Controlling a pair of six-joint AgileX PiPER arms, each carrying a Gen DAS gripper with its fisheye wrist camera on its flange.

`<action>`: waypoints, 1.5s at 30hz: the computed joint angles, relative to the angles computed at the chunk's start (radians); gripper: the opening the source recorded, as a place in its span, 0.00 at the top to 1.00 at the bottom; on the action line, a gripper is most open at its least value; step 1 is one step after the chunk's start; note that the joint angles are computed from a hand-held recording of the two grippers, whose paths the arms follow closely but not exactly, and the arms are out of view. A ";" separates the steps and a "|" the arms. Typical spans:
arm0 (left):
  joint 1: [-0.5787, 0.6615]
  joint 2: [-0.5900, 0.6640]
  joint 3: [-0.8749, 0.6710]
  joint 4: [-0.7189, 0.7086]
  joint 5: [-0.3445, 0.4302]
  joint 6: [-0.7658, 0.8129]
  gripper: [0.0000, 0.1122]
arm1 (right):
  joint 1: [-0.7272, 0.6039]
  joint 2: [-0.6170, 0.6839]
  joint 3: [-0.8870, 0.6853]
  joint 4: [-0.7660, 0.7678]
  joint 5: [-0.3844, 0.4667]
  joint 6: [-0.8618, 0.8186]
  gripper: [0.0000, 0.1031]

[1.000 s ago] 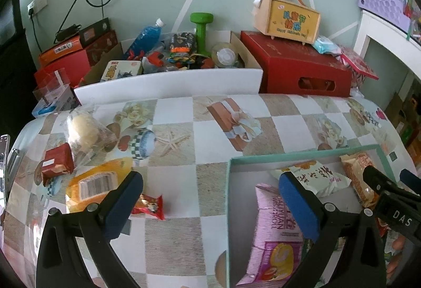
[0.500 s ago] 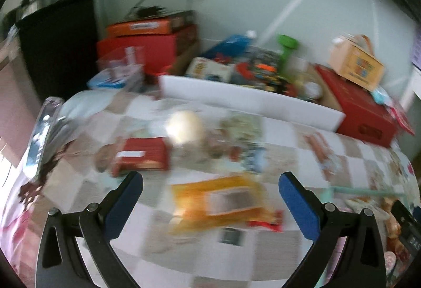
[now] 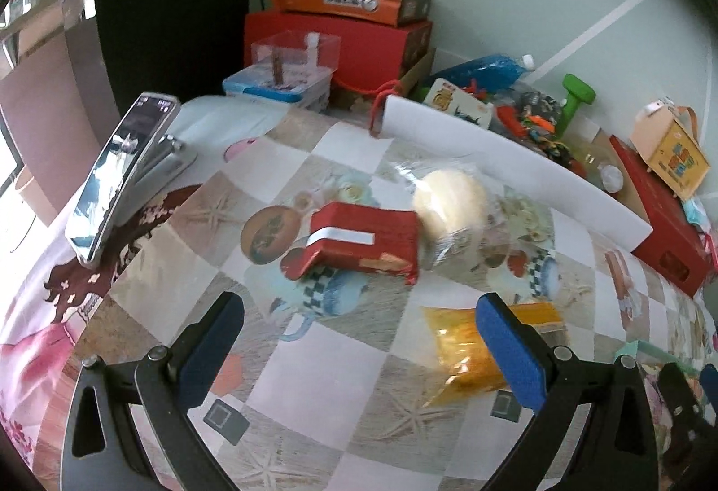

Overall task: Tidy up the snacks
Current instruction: 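Move both open tools back over the remaining snacks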

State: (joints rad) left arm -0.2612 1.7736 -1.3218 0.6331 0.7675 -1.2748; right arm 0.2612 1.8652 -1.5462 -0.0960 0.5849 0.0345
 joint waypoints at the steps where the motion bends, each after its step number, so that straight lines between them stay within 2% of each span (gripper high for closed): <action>1: 0.005 0.001 -0.002 -0.006 0.000 0.004 0.09 | 0.016 0.005 -0.004 -0.006 0.000 0.006 0.00; 10: 0.030 -0.012 0.028 -0.029 -0.033 -0.001 0.09 | 0.096 0.073 -0.076 -0.011 0.043 0.067 0.00; 15: 0.023 -0.005 0.013 -0.038 -0.031 0.011 0.09 | 0.093 0.081 -0.075 -0.006 0.041 0.055 0.00; 20: 0.013 0.004 -0.009 -0.067 -0.063 0.042 0.09 | 0.067 0.088 -0.085 0.008 0.048 0.050 0.00; 33: -0.012 0.104 -0.122 -0.240 -0.145 0.222 0.09 | -0.012 0.101 -0.115 0.032 0.084 0.061 0.00; 45: 0.028 0.156 -0.127 -0.439 -0.221 0.365 0.09 | -0.008 0.120 -0.131 -0.006 0.111 0.084 0.00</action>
